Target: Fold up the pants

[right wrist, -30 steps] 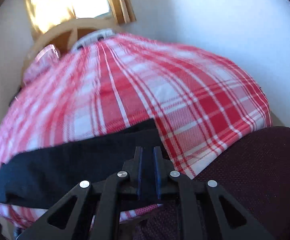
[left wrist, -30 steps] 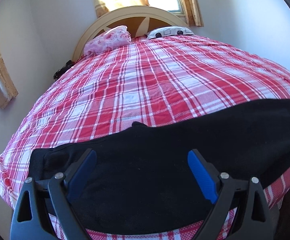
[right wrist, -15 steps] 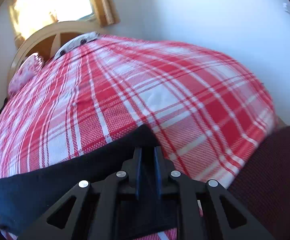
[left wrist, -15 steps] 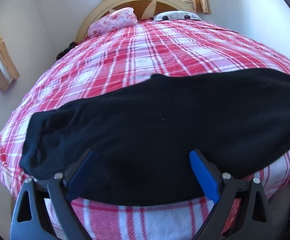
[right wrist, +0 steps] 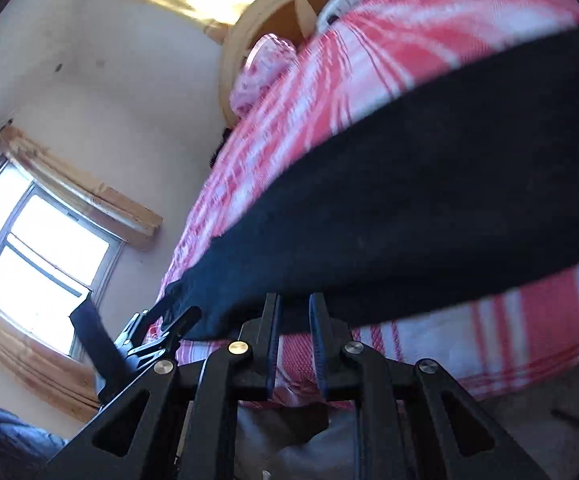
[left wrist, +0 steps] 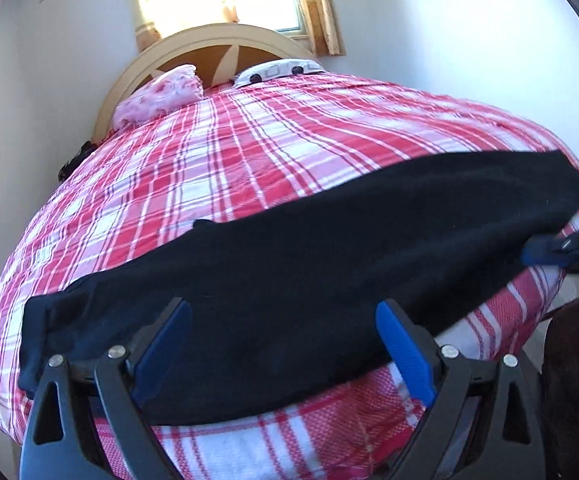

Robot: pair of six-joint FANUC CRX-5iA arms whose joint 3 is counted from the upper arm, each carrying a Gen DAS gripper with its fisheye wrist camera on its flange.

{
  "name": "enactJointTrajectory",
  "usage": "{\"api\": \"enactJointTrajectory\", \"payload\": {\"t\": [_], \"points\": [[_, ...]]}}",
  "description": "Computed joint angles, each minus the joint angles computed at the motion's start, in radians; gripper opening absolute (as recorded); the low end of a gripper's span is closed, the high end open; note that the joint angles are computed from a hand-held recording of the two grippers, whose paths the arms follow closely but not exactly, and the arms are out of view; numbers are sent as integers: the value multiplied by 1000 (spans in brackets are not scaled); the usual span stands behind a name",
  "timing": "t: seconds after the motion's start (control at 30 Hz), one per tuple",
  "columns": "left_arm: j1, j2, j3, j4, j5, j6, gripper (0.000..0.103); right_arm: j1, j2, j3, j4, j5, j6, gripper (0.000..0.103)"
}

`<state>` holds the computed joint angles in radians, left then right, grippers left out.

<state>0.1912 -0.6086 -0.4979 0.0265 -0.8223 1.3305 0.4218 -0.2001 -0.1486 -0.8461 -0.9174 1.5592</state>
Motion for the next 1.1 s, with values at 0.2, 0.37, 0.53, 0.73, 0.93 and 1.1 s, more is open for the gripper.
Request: {"api": "enactJointTrajectory", "payload": {"t": [0.2,0.37,0.53,0.73,0.93,1.1], "points": [[54,14,3,37,-42,19,96,1,30,-20,-65,118,24,16],[122,-1,-17,104,-55,3,96,-55,53,-31,-225,171,39,23],[123,19,-9,97,-65,24,96,48,17,-45,-202,271,110,80],[132,13,-18,112,-62,9,96,106,81,38,-126,206,71,82],[167,2,-29,145,-54,-8,96,82,152,80,-298,149,205,82],[181,-4,-24,142,-65,-12,96,-46,208,77,-630,63,416,82]]}}
